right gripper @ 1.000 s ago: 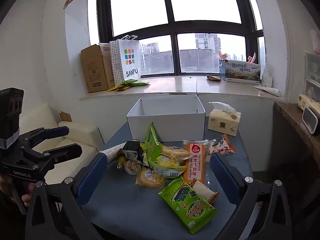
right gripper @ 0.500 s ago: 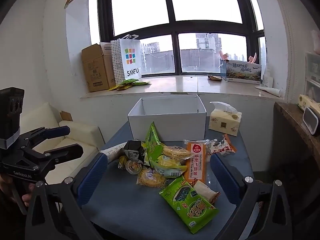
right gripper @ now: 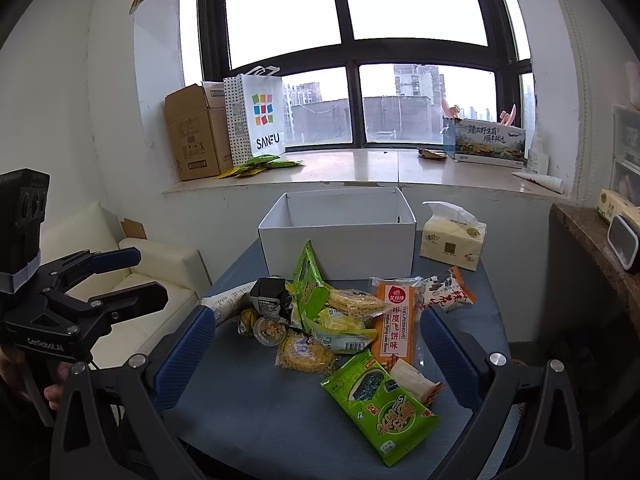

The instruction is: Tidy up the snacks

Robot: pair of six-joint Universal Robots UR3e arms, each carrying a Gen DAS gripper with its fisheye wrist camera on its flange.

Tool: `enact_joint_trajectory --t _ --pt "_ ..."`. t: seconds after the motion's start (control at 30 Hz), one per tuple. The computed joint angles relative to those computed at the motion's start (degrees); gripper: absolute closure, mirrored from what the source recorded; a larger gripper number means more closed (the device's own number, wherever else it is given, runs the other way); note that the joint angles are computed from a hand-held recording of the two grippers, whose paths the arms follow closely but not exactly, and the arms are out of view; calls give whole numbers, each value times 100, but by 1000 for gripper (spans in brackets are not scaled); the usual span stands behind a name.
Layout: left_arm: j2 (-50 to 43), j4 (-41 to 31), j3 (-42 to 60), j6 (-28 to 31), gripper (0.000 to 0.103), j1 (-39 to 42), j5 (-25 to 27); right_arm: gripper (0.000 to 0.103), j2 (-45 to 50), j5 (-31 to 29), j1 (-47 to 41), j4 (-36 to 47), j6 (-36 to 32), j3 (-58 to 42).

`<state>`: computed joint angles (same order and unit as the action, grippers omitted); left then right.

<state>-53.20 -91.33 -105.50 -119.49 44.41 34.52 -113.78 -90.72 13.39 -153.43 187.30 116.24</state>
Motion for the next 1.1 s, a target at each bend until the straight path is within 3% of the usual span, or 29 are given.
enact_joint_trajectory --t 1.1 --pt "59 -179 -7 146 0 115 -78 0 69 -32 69 21 6 -33"
